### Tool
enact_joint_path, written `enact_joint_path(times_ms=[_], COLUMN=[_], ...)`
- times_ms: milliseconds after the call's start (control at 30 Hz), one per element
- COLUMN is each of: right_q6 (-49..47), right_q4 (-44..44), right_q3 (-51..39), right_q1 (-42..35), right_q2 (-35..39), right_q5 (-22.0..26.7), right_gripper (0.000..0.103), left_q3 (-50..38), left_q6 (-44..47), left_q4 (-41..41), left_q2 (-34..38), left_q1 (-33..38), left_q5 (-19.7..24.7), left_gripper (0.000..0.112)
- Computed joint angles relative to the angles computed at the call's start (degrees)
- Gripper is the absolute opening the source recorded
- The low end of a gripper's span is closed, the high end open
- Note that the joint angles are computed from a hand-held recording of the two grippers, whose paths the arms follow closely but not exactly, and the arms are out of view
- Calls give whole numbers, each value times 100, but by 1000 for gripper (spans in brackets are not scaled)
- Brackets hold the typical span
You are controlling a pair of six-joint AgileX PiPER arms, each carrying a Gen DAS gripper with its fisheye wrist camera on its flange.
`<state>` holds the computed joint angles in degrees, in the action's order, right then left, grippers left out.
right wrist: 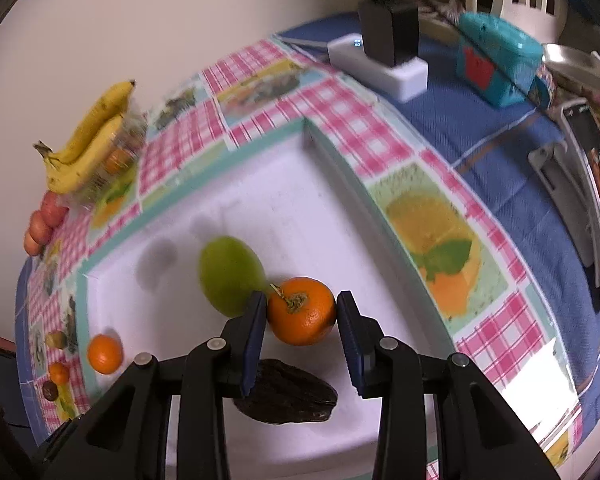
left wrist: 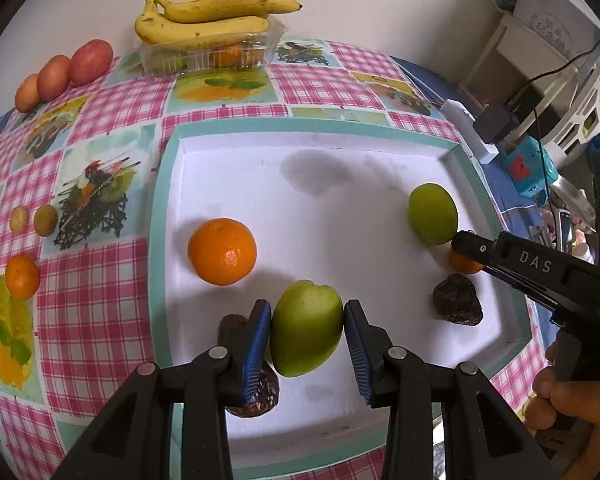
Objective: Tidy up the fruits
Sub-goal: 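Lower the fruits into the tray and open both tools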
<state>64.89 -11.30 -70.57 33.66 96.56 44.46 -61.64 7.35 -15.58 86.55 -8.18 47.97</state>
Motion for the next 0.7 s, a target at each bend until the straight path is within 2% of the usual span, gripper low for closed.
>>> enact_joint_path(times_ms=[267,333,400,467,533,600,700], right_q6=[79,70,106,106,95,184,295], right_q4=[22,30,-27,-23,-28,-225,-510], right_q3=[58,3,-66,-73,-99,-193,-344], right_q1=[4,6,22,-1,-2,65,181], right_q2=[-8,21,41,24,-47,-101,-190], right_q5=[-49,44,192,176,167,286,456], right_gripper=[38,41,55,57,58,63,64], left_q3=[-47,-99,-136,-171,-236,-324,-497], left_q6=[84,214,316,359,363,285,-34], left_q4=[-47,-227,-351,-384,-389,-377,-233], left_q2=[1,-27,-71,-152,-199,-209,-197], left_q1=[26,112,181,221,276,368,585], left_q5=[9,80,123,132,163,215,358], left_gripper=[41,42,49,56,57,67,72])
